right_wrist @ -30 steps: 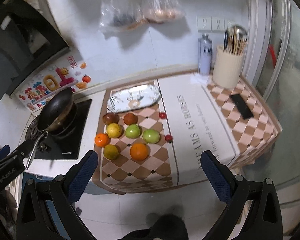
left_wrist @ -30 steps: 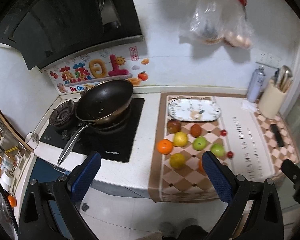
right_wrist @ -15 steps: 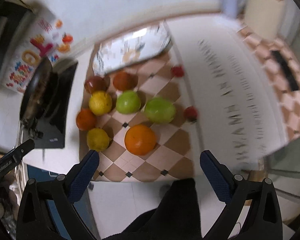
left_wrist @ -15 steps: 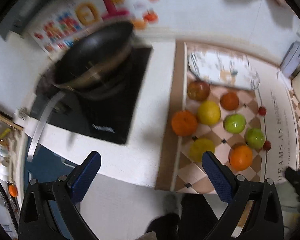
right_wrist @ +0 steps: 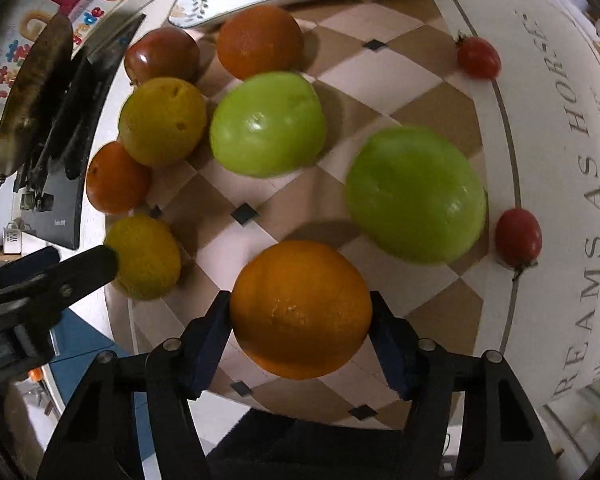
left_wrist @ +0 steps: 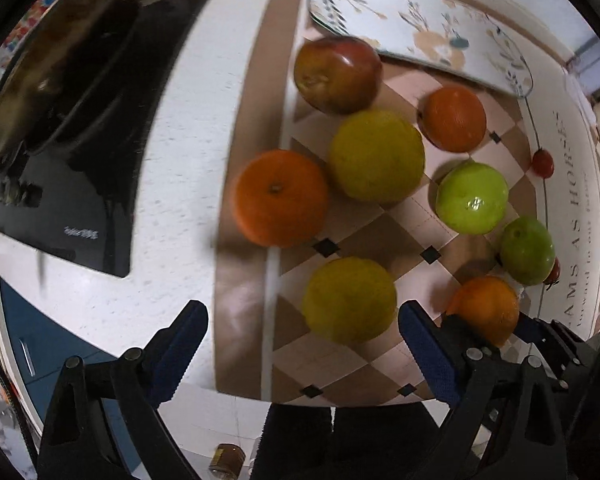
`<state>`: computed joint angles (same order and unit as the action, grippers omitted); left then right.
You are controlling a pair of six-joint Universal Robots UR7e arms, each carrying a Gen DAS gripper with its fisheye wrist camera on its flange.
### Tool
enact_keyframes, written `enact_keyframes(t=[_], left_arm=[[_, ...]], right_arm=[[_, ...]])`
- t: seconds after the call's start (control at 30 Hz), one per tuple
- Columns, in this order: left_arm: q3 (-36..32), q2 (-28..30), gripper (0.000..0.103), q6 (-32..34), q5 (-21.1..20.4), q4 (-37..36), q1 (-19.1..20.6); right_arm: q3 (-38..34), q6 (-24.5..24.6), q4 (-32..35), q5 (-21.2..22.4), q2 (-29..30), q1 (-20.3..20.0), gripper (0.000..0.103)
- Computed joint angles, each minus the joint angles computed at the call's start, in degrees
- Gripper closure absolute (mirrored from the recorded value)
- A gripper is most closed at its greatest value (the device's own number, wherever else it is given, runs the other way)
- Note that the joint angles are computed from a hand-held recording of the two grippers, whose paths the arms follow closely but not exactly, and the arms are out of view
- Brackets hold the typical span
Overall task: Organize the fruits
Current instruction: 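Grasp a yellow pear with the left tool while the right tool grasps an orange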
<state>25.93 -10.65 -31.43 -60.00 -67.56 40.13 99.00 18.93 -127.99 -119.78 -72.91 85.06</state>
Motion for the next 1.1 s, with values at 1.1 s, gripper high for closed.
enact_keyframes(t=[1.1], left_arm=[[-4.03,5.62,0.046,7.59,-1.54,-0.77,-0.42]], right_arm=[[-1.61,1.95,3.94,-2.38,0.54,1.41,0.035]])
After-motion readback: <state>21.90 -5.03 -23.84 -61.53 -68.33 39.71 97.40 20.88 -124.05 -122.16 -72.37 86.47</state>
